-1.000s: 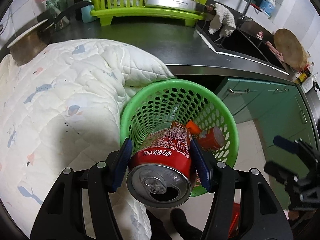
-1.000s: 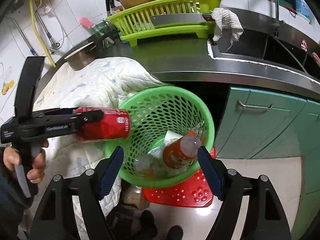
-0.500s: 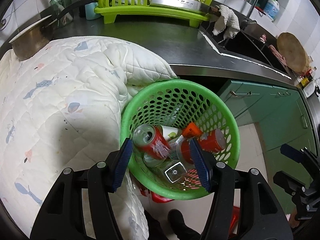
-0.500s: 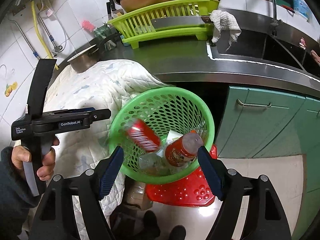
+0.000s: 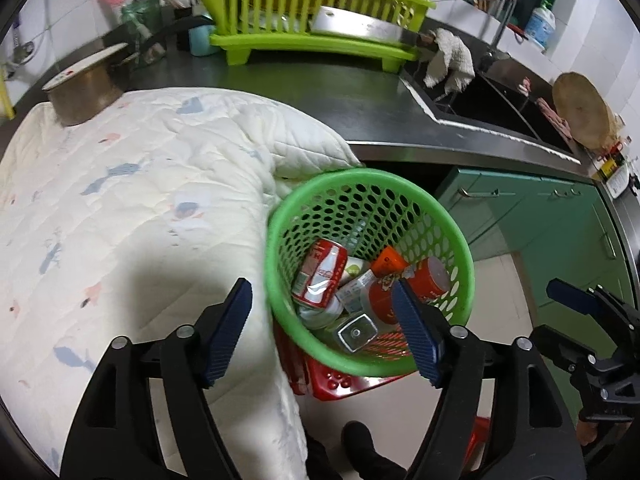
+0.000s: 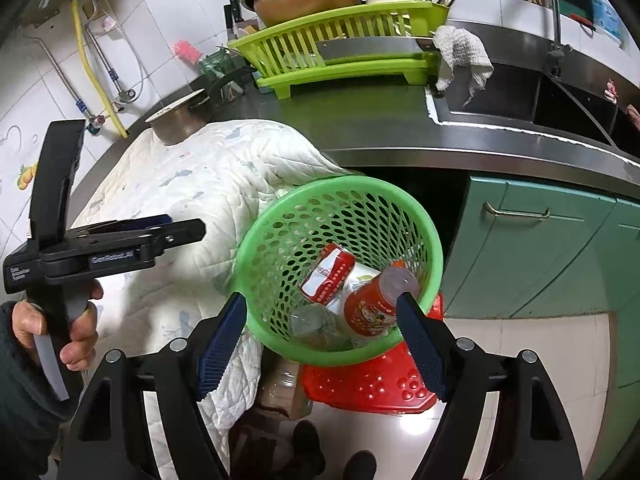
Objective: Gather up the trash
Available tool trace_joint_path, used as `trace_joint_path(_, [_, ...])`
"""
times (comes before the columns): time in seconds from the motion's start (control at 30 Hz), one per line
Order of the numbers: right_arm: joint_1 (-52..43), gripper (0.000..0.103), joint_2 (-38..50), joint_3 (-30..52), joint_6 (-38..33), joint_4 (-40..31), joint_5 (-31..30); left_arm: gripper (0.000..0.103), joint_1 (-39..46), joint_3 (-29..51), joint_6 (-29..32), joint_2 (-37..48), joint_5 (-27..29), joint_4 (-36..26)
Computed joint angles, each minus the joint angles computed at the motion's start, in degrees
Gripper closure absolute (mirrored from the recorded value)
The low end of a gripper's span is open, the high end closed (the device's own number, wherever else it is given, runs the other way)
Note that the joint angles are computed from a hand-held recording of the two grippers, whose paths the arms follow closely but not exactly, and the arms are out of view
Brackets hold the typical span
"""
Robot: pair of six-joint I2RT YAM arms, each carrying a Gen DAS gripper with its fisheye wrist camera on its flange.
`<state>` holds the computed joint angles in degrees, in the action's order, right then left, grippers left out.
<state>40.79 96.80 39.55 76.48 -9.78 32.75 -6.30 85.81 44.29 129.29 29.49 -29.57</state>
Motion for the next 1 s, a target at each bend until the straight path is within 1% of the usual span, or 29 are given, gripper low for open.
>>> trace_joint_path(0.1, [0.5, 0.026, 0.6, 2.4, -0.9, -1.8, 0.6, 0.022, 1.9, -1.2, -0.4, -2.0, 0.4, 1.2])
trace_joint_path(0.2, [1.2, 0.025, 1.8, 5.7, -1.6, -4.2, 1.5, 0.021, 4.1, -1.7, 0.1, -3.8, 1.0, 1.7])
trace_joint_path(0.37, [1.8, 0.022, 3.5, 10.9, -4.1, -6.8, 2.7, 0.011, 8.3, -2.2, -1.0, -6.7, 2.0, 3.1])
trace_joint_path(0.4, [2.0, 0.02, 4.1, 12.3, -4.8, -7.5, 3.0, 0.01, 9.0, -1.9, -1.3, -6.8, 2.2, 3.1])
trace_joint_path(0.5, [2.2, 0.019, 5.5, 15.8, -7.4, -8.6, 3.5, 0.007, 11.8, -1.2, -2.6, -7.5, 2.8, 3.4])
trace_joint_path(0.6, [2.1, 0.018, 6.6, 18.8, -9.9, -9.0, 3.7, 0.006, 14.7, -0.3, -3.9, -7.8, 3.6, 3.4])
trace_joint_path(0.7, [2.2, 0.016, 7.9, 22.2, -12.0, -9.9, 3.9, 0.006, 17.4, 0.2, -5.5, -8.2, 4.0, 4.3])
trace_joint_path(0.77, [2.2, 0.015, 8.6, 24.1, -13.4, -10.3, 4.1, 0.006, 19.5, 1.5, -5.7, -8.0, 5.5, 3.1])
trace_joint_path(1.0, [2.4, 0.014, 11.3, 31.0, -16.9, -12.4, 5.2, 0.005, 23.8, 2.4, -7.5, -8.5, 6.1, 4.7])
